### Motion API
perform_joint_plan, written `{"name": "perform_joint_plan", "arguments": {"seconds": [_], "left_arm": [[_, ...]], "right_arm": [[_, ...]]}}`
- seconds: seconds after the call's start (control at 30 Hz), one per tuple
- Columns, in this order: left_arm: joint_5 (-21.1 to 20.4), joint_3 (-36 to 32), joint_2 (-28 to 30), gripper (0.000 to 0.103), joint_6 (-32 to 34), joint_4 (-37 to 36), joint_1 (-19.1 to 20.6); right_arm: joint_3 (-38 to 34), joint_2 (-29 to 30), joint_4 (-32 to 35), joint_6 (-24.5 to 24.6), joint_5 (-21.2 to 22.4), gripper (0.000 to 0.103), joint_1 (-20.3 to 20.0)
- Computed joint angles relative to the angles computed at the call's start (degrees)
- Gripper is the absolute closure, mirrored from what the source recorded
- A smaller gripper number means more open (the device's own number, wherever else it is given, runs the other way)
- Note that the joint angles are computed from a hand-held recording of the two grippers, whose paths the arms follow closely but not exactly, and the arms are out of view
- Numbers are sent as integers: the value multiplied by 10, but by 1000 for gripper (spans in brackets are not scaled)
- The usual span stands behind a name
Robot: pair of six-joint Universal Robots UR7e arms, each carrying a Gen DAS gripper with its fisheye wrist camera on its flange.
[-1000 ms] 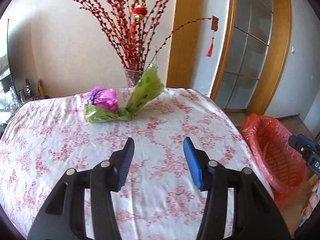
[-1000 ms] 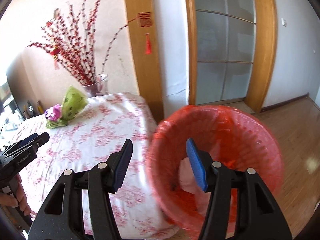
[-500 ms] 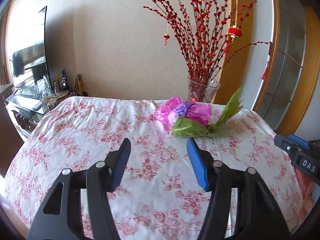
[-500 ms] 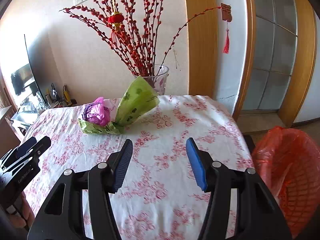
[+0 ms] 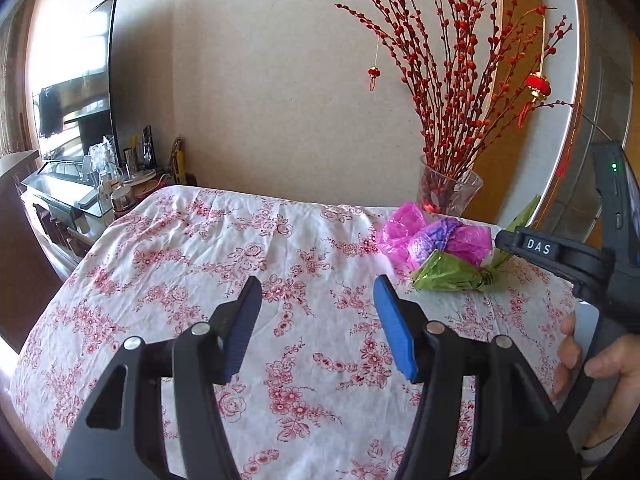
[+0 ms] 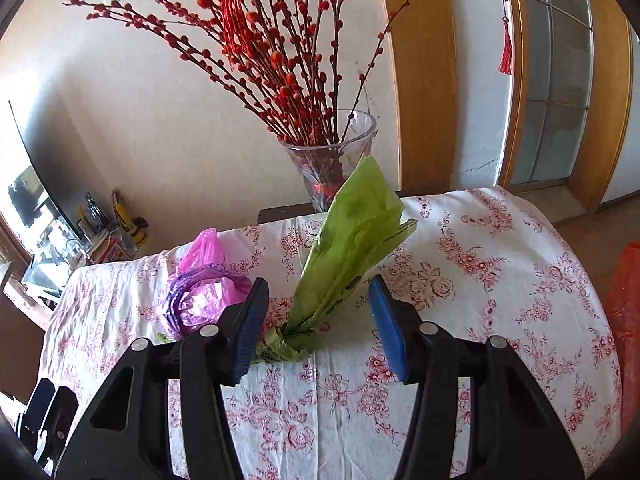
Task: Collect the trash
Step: 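Grasp the green plastic bag beside the vase with the right tool, then grasp the pink and purple plastic bag with the left tool while the right tool holds the green bag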
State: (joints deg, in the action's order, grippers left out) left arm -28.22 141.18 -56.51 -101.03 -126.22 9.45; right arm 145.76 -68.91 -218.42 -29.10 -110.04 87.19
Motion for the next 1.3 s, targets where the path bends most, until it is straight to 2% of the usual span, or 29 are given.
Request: {"name": "perform_joint_plan", "arguments": {"seconds": [0.07, 0.13, 0.2, 0.23, 0.37, 0.43, 0.63, 0.77, 0.8, 0.97, 1.07, 1.13, 1.23, 1.3], "left_arm": [[1, 3, 1, 45, 15, -20, 5], [3, 4, 4, 45, 34, -42, 10], [6, 2, 12, 45, 55, -66, 15], [8, 1, 17, 45, 67, -78, 17], [15, -9, 43, 45, 145, -157, 31], [15, -16, 63, 44, 212, -231, 43], [4, -63, 140, 32, 429, -449, 87], [-20, -113, 178, 22, 552, -525, 126], [-27, -127, 183, 20, 573, -526, 137], [-66, -170, 196, 19, 629, -493, 186], [-78, -182, 204, 20, 634, -464, 198], [-82, -183, 211, 21, 639, -471, 201], [-86, -188, 218, 31, 663, -491, 204], [-90, -190, 221, 47, 677, -496, 204]], "right_arm": [[-6, 13, -4, -6, -12, 68, -4], [-8, 14, 1, -10, -16, 86, -13], [-1, 6, 1, -16, -10, 97, -28], [3, 1, -3, -21, -4, 99, -36], [27, -34, -14, -52, 23, 100, -71], [42, -69, -5, -65, 39, 100, -93], [87, -193, 33, -116, 100, 100, -176], [96, -254, 86, -132, 129, 100, -215], [100, -267, 96, -135, 137, 100, -223], [97, -281, 123, -142, 151, 100, -235], [98, -291, 137, -142, 160, 100, -238], [98, -296, 145, -140, 166, 100, -241], [97, -297, 152, -138, 170, 100, -241], [98, -301, 156, -139, 173, 100, -243]]}}
